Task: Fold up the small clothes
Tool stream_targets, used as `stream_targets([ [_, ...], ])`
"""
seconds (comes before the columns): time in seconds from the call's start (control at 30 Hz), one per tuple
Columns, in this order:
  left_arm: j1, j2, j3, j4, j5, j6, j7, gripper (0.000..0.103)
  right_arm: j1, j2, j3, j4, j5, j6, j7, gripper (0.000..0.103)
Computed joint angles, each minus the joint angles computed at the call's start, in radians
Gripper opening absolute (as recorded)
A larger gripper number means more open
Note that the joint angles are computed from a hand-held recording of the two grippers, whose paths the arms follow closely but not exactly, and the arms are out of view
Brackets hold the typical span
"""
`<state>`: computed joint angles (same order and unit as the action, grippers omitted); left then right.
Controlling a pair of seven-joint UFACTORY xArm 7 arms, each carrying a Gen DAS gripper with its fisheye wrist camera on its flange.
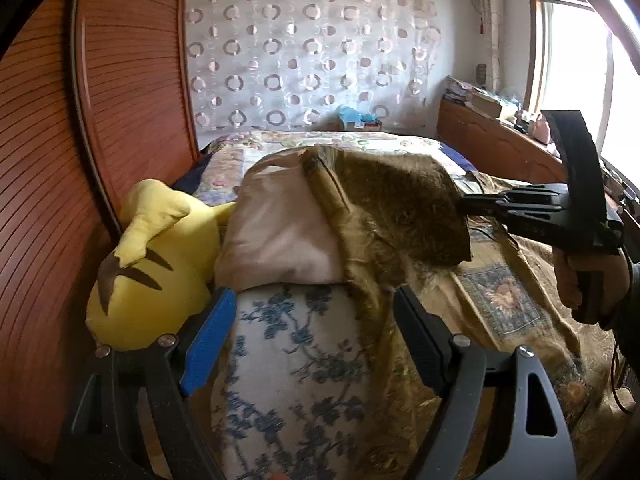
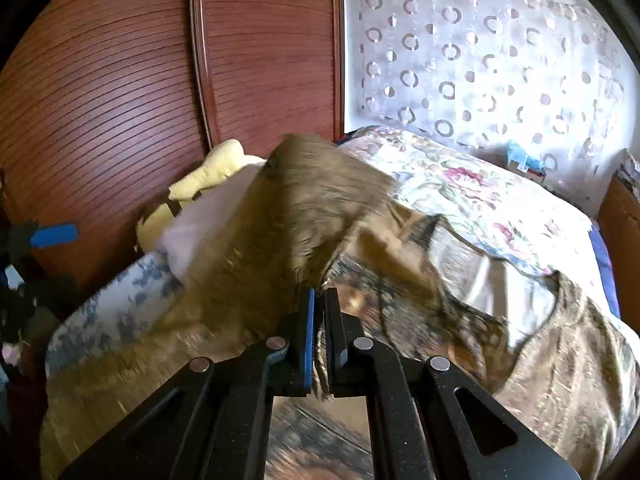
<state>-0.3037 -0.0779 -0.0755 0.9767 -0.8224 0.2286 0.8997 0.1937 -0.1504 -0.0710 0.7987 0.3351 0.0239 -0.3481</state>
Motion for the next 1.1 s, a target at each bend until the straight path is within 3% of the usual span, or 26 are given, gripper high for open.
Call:
stream_targets([
  [0.17,-0.003,0.031,-0.021,0.035,0.038,0.013,-0.036,0.081,0.016,-0.048,-0.051,-0.043,0.035,0.005,-0.048,0.007],
  [0.23,-0.004,0.041,-0.03,0.046,0.042,0.024,-0.037,0.081,-0.015,-0.059,-0.044,-0.05,0.008,0.014,-0.036,0.01],
  [0.43,-0.007,0.081,-0.064,0.075,0.093,0.048,-0.074,0.081,-0.061,-0.138,-0.071,-0.096,-0.019,0.118,-0.022,0.041],
  [0.47,-0.007,0.086,-0.07,0.079,0.1,0.051,-0.08,0.081,-0.055,-0.141,-0.093,-0.093,-0.006,0.154,-0.041,0.042],
  [0.6,-0.009,0.124,-0.09,0.105,0.166,0.077,-0.131,0.081,-0.152,-0.171,-0.07,-0.141,-0.062,0.207,-0.011,0.042],
  [0.7,-0.012,0.155,-0.101,0.129,0.254,0.089,-0.2,0.081,-0.176,-0.214,-0.086,-0.178,-0.063,0.231,-0.019,0.042],
  [0.77,-0.014,0.173,-0.107,0.144,0.318,0.094,-0.251,0.081,-0.243,-0.236,-0.048,-0.197,-0.126,0.24,0.031,0.042],
  [1.1,-0.021,0.247,-0.132,0.221,0.492,0.15,-0.391,0.081,-0.317,-0.486,-0.058,-0.334,-0.199,0.298,0.08,0.042],
])
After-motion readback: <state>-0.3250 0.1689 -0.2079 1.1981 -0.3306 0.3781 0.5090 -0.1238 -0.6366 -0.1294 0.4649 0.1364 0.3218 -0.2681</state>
